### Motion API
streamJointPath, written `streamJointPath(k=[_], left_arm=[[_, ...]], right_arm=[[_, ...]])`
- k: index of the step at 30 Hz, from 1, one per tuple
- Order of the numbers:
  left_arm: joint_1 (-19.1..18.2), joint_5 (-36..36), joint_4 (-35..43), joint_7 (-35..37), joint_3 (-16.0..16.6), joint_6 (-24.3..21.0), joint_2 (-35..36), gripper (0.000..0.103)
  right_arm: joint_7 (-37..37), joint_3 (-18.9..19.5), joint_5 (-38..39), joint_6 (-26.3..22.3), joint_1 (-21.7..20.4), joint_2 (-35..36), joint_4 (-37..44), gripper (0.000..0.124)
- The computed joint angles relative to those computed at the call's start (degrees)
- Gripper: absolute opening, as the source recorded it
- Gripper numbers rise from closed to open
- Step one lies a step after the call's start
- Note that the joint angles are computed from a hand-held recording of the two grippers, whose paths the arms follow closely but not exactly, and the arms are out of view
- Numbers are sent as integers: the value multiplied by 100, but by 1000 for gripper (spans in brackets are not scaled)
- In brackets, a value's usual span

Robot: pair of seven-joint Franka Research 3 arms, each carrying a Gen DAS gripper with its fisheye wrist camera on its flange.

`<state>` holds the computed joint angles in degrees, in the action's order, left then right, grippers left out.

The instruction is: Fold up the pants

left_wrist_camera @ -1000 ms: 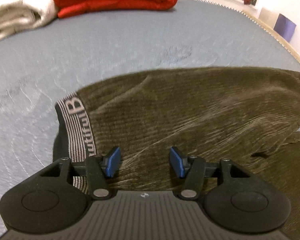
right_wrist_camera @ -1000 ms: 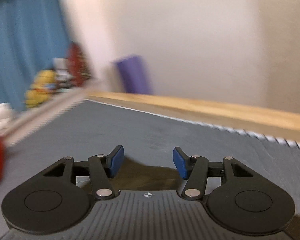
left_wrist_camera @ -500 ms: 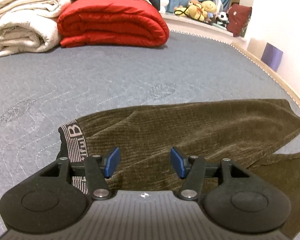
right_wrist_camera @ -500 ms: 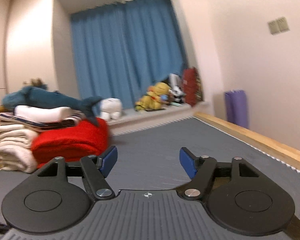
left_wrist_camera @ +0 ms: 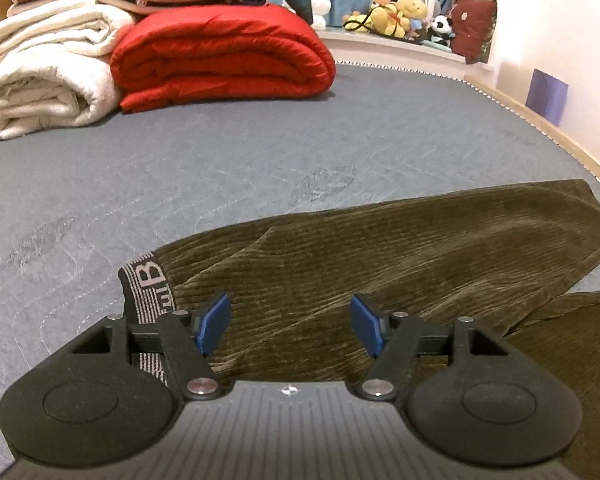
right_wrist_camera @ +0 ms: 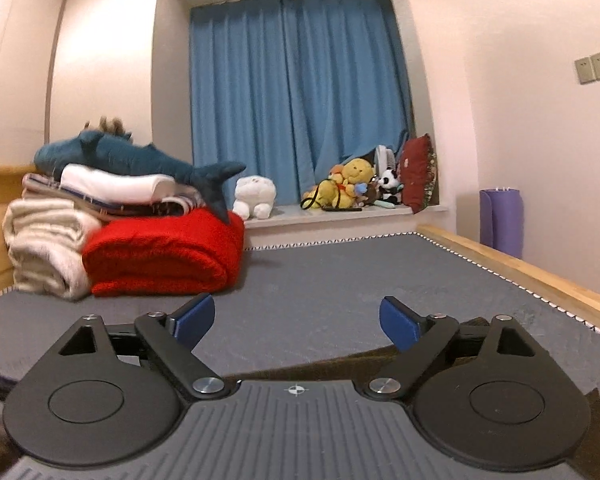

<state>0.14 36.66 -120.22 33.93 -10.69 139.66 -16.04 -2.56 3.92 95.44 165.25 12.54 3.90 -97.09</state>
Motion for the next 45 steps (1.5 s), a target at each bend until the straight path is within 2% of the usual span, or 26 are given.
streamJointPath(k=[3,6,9,10,11,14,17,18,19,22,27,31,33,35,40,45], left_arm=[[-23,-97,4,149,50,40,40,72],[-24,-125,6,233,69,133,60,66],[-7,-210,9,226,101,252,60,44],[-6,-265,20,209,104,260,63,31],[-2,-329,32,199,117,267,69,23],[8,-469,66,251,157,328,107,13],[51,-527,85,281,190,351,132,13],[88,-541,75,237,213,373,118,13],[137,-540,54,154,231,401,93,13],[368,-465,-47,-283,286,455,-40,13],[753,-420,-225,-1156,380,348,-191,13],[918,-417,-215,-1484,453,181,-113,15],[941,-508,-214,-1542,521,185,-45,21],[948,-620,-264,-1568,588,284,-9,33],[1015,-695,-287,-1613,642,465,136,37],[992,-593,-87,-1541,588,307,348,37]], right_arm=[[-112,20,16,-114,-3,214,-57,93],[909,61,-1305,27,63,441,-105,93],[1019,205,-1721,263,52,608,-44,93],[998,265,-1723,364,42,663,-15,93],[1180,285,-1891,413,45,701,-10,93],[2224,279,-2681,380,59,783,-7,89],[2916,337,-3070,118,-35,821,44,75],[3047,359,-3144,23,-68,835,63,65],[3152,378,-3214,-88,-99,850,89,54],[3196,449,-3266,-321,-178,865,140,41],[2795,526,-2981,-571,-259,789,142,41],[2611,467,-2938,-749,-248,804,193,43],[2734,424,-3050,-827,-238,856,254,45],[2990,384,-3226,-913,-231,935,338,46],[3628,360,-3602,-1145,-281,1147,583,47],[4085,403,-3833,-1354,-363,1317,800,48]])
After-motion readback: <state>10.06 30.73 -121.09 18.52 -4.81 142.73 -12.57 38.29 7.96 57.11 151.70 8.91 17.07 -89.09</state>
